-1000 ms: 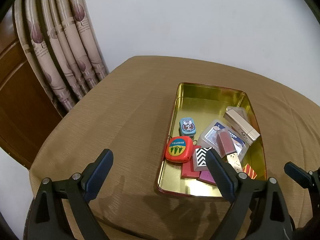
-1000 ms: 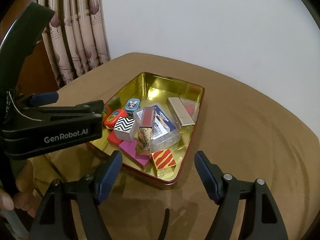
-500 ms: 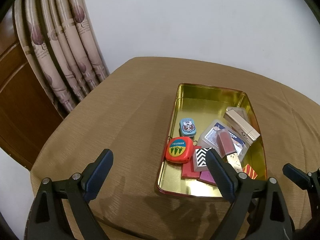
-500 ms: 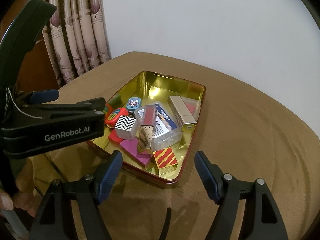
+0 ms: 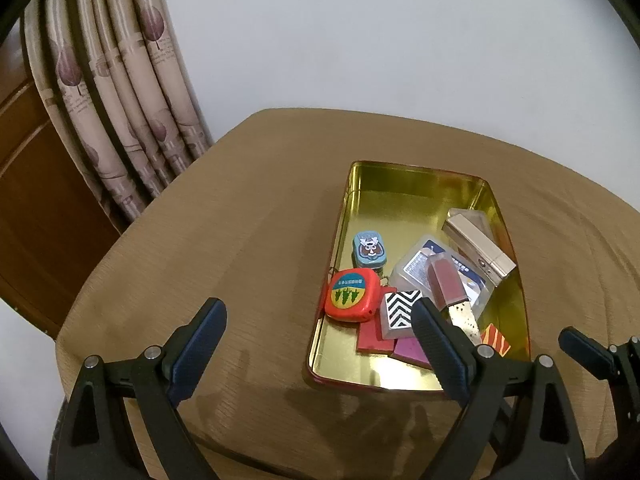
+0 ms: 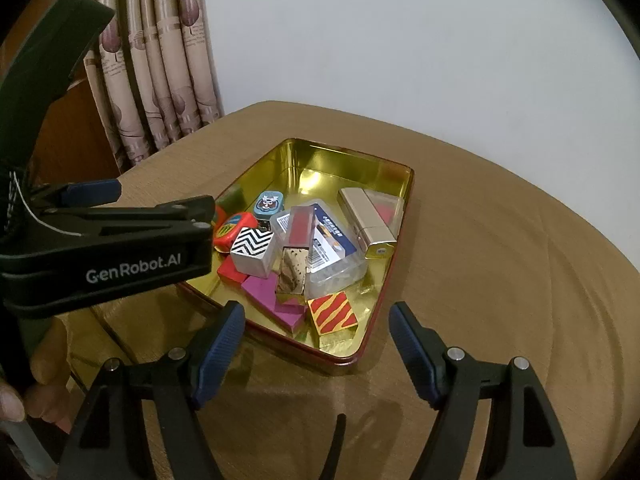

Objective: Organize rigid objects

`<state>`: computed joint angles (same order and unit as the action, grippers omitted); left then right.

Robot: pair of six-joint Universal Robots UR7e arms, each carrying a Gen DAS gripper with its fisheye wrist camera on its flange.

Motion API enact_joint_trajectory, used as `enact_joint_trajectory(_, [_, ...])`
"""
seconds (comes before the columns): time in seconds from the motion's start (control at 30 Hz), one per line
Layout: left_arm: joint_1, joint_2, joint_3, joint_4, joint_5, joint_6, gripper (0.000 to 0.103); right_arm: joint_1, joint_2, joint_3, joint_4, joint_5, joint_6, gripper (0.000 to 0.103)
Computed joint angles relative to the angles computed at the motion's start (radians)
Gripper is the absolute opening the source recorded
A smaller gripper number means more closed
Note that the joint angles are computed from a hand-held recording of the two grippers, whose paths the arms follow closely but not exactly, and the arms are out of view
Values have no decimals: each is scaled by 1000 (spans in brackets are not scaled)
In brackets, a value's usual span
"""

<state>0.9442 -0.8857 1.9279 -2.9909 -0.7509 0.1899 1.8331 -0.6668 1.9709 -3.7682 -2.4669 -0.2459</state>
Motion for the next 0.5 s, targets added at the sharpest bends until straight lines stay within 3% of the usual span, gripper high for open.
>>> enact_joint_trajectory(0.5, [-1,7,6,-7,5,13,92,-3,-3,3,9,5,17,77])
